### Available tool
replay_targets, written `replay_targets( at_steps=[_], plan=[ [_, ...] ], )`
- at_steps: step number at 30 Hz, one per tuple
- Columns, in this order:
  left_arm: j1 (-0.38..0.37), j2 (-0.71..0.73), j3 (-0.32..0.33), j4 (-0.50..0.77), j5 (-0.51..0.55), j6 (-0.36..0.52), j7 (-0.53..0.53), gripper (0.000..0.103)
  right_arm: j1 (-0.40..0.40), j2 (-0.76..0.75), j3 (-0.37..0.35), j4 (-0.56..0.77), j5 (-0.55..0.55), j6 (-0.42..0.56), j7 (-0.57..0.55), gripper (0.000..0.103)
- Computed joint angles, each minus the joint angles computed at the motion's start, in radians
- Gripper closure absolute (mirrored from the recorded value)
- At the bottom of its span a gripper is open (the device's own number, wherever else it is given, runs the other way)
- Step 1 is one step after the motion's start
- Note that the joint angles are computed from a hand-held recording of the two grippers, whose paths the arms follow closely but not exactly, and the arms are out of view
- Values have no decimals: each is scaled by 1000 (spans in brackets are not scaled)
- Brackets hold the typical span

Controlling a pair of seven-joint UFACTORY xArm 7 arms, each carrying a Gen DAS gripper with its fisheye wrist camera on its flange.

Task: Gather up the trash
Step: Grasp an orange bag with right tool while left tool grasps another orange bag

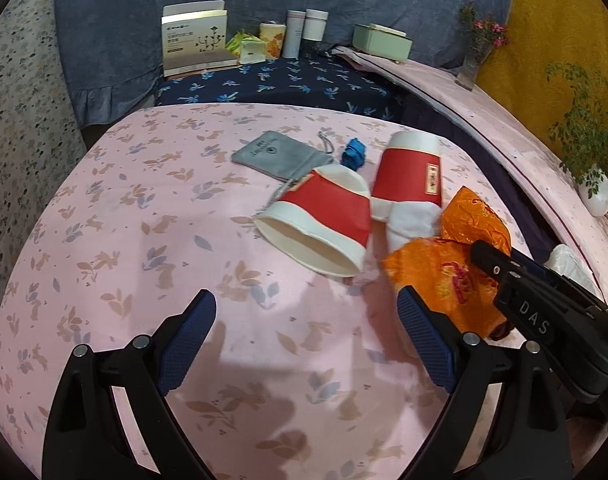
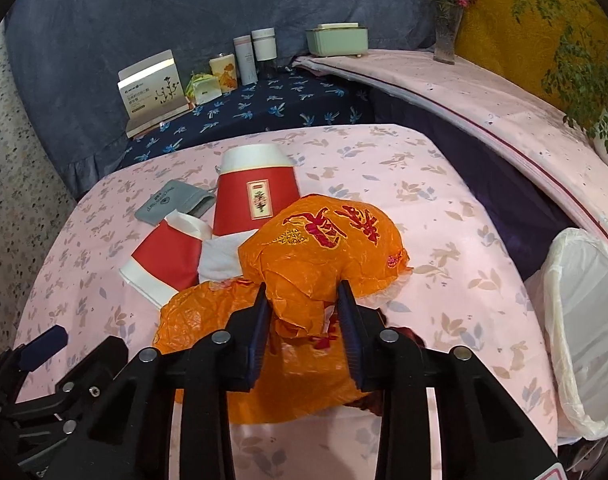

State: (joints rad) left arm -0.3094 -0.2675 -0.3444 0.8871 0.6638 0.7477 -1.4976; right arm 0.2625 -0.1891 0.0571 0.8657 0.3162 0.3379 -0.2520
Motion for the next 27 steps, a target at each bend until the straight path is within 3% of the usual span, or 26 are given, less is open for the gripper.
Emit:
replay_targets(
  at_steps=[6,15,20,24,27],
  plan=[
    [-21,66,-8,62,18,-20,1,18,-6,-68,-41,-34,41,-4,-40,74],
    [-82,184,43,151,19,-58,19,35,-33,-147,-102,-86,39,-6,-69,74],
    [-115,228,70,184,15,-65,33,50,-48,-164,-134,-106,63,4,-85,74],
    [-133,241,86,194,2,-71,50,78,-60,-165,-147,-114,77,13,-98,74],
    [-144,241,87,200,20,-60,37,90,-66,-168,-151,-125,89,16,-107,74]
  ],
)
